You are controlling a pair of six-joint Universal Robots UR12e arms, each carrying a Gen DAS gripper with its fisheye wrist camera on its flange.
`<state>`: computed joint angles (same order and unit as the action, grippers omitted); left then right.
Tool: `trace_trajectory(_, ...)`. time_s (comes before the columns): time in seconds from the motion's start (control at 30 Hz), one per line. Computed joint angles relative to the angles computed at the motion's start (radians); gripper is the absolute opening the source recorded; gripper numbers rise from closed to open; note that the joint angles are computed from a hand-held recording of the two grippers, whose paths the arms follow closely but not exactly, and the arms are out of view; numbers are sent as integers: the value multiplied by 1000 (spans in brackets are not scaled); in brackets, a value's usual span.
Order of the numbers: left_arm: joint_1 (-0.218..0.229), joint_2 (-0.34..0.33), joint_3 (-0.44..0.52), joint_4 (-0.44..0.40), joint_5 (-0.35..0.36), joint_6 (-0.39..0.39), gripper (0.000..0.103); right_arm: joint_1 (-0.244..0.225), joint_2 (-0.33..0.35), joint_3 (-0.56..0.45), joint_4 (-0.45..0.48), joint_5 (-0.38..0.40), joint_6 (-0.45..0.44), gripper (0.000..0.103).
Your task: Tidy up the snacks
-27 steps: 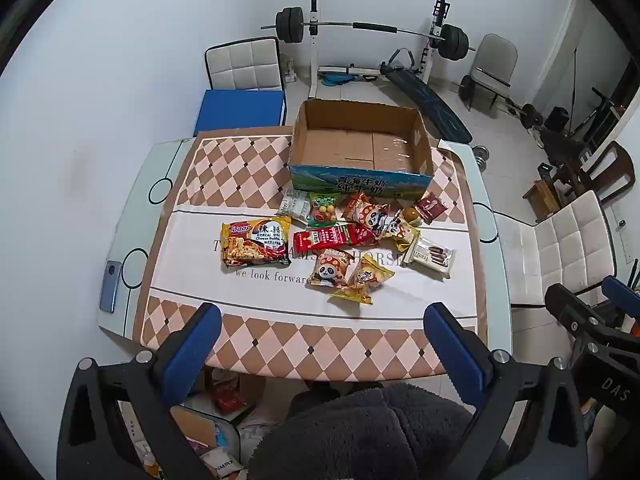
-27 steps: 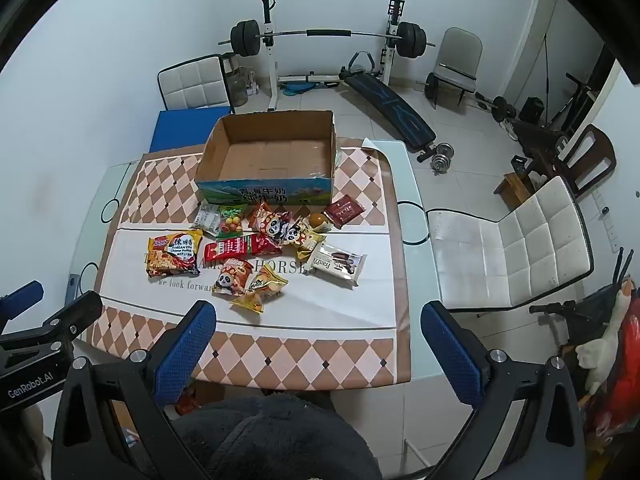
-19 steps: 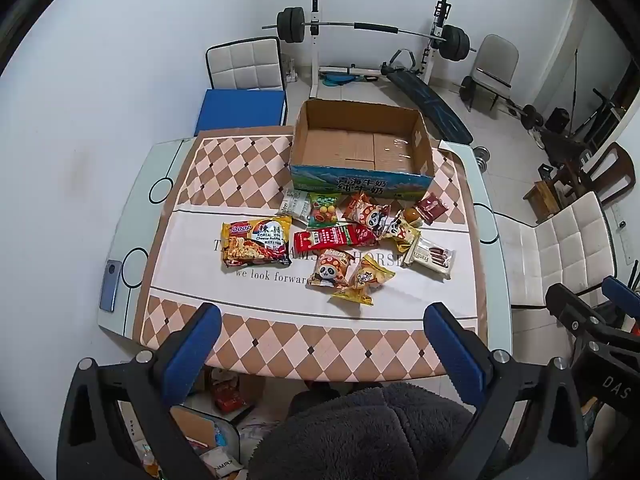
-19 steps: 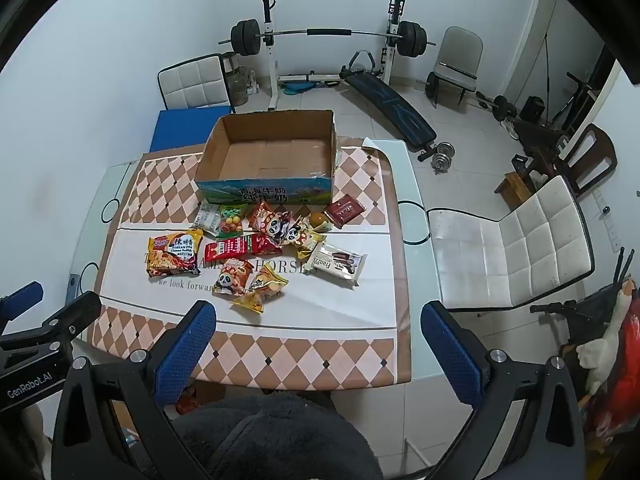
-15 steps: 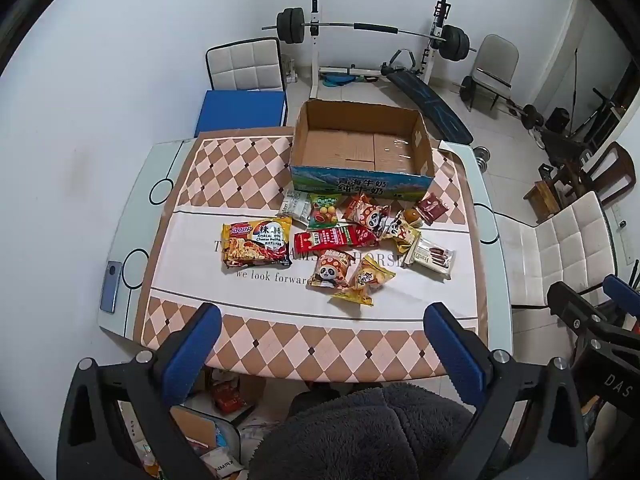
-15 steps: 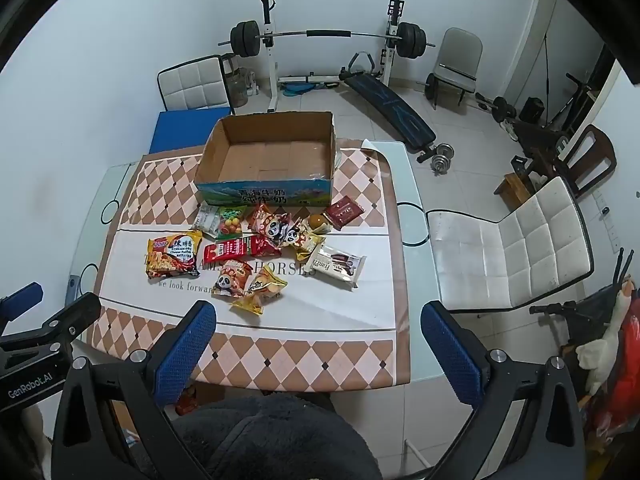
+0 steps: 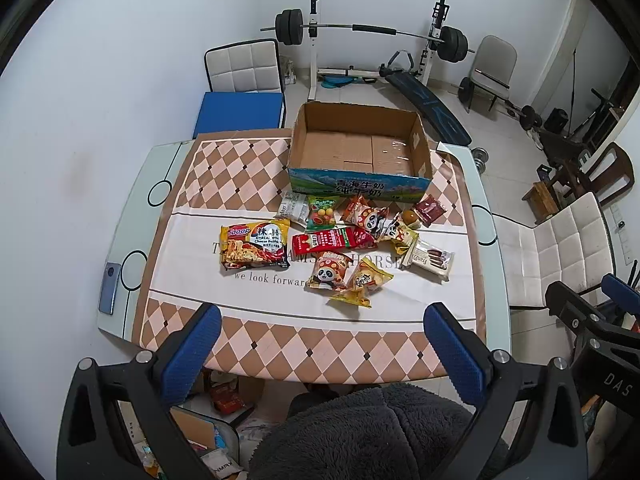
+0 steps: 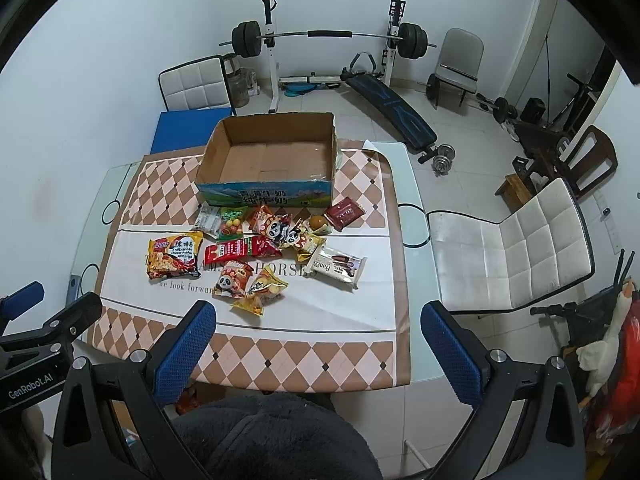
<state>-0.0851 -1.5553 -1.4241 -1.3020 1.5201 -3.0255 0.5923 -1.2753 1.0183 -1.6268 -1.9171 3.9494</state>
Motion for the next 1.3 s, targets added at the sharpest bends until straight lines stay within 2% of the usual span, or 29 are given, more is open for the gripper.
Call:
trace_trajectory(0.27,-6,-17,35,-11,2,-11,103,-1,3,-4,-1,2,-1,103)
trace_trajectory(1.3,-7,-24,47,-14,-2,-11,103,2,12,-14,1,4,4,103)
